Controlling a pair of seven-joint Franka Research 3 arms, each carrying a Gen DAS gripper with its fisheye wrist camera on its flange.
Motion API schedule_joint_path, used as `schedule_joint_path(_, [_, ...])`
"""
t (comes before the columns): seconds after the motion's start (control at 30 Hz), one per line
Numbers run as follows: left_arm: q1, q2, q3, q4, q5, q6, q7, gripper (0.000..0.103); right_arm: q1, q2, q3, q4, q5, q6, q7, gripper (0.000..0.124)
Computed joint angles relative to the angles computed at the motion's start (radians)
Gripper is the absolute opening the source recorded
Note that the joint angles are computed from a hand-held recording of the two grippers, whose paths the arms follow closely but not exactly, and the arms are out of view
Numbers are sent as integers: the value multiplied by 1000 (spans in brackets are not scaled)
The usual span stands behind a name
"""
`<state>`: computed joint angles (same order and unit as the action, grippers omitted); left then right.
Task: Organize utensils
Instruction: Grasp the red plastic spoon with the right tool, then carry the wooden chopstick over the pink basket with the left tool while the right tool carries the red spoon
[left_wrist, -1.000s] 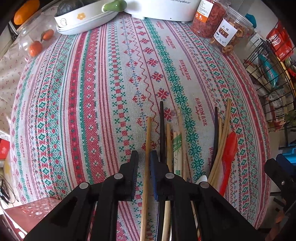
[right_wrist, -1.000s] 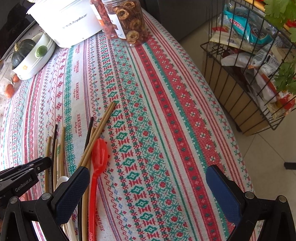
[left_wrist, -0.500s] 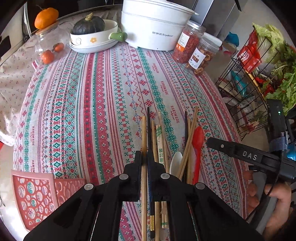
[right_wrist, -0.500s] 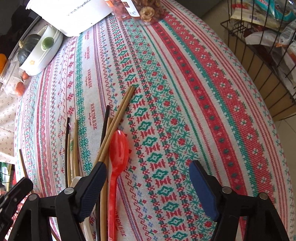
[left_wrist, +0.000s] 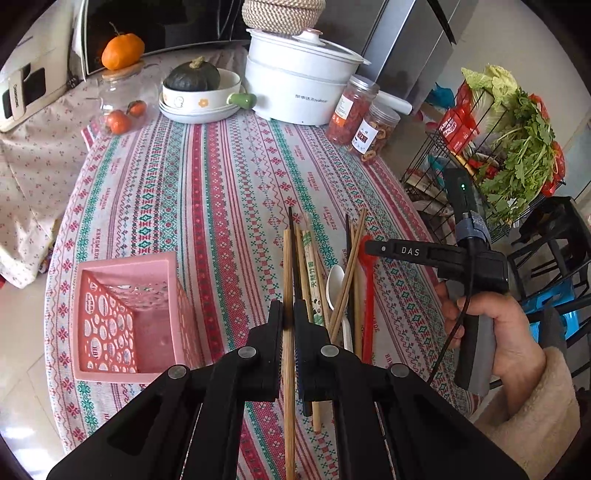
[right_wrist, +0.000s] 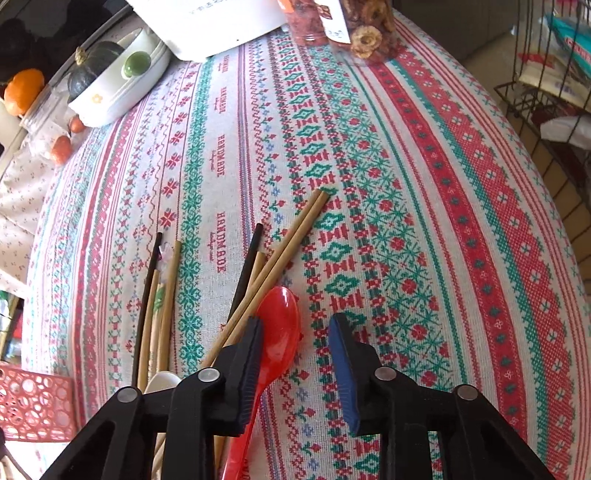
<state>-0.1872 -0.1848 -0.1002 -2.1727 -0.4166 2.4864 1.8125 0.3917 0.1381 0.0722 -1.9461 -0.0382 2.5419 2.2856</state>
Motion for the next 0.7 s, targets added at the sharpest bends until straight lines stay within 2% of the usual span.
schedule_joint_path(0.1, [2,-19,10,-25,-16,9,17,5,20,19,-4,38,-90,-61,1,9])
schedule_joint_path(0.27, [-2,-60,25,-70,-28,47,40,5,28,14,-1,28,-113,-53,-26,3])
schedule_joint_path(0.43, [-16,-112,42,-111,-25,95,56,5,33,-24,-1,2,-154,-26,1,1])
schedule_joint_path(0.7, [-64,-187,92,-151,-64,155,100,5,28,-143,33,-66,-341,24,148,0])
